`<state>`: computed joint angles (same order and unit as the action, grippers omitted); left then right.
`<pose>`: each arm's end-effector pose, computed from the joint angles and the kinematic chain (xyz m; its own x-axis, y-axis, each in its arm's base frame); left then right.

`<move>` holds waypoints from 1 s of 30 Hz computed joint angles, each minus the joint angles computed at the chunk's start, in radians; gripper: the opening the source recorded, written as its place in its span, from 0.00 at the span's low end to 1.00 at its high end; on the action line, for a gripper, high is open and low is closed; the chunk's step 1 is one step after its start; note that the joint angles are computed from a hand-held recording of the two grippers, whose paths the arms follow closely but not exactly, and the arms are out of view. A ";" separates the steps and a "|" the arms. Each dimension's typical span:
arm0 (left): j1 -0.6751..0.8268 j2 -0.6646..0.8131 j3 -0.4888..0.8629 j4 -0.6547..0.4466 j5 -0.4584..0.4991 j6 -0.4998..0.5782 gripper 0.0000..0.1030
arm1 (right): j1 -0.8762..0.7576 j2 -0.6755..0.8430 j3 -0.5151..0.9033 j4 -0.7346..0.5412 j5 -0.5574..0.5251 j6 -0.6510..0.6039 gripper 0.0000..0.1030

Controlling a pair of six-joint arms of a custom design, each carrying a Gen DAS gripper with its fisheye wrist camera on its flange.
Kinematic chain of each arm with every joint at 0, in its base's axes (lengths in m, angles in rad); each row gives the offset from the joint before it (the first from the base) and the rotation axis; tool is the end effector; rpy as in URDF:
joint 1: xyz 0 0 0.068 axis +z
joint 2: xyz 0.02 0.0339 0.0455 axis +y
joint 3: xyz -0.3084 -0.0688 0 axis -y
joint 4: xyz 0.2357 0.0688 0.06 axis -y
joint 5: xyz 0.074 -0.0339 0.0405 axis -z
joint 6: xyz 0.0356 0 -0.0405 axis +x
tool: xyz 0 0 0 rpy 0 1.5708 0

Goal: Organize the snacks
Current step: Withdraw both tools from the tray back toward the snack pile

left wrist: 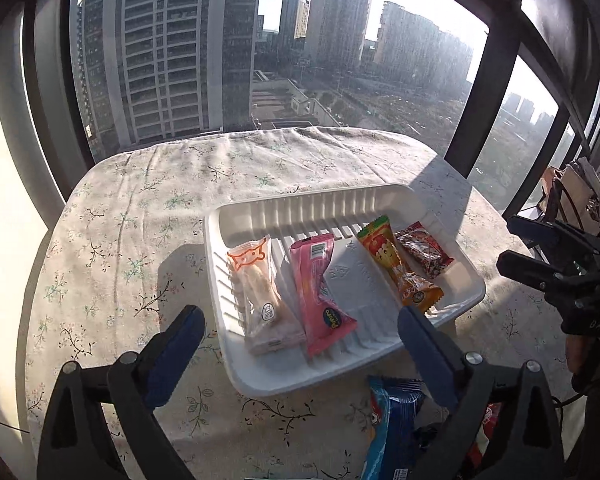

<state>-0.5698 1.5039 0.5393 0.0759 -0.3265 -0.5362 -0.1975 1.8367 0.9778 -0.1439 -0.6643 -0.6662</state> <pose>0.2174 -0.1257 0.1781 -0.7359 -0.1032 -0.6691 -0.0410 0.9933 -0.1080 0.3527 -0.0482 0.1858 -0.5444 -0.3873 -0.7441 -0.6450 0.7603 0.0761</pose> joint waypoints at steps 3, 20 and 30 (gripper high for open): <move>-0.103 -0.134 -0.086 -0.053 -0.087 -0.077 0.99 | -0.127 -0.084 -0.046 -0.083 -0.143 -0.080 0.82; -0.548 -0.077 -0.295 -0.224 -0.260 -0.638 0.99 | -0.832 0.159 -0.161 -0.793 -0.221 -1.129 0.86; -0.451 0.002 -0.284 -0.122 -0.170 -0.480 0.86 | -0.809 0.181 -0.162 -0.747 -0.210 -1.054 0.86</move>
<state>-1.0206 1.5056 0.2556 -0.0465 -0.4961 -1.0159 -1.0065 2.0176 0.8153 -0.8911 -0.8741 -1.7203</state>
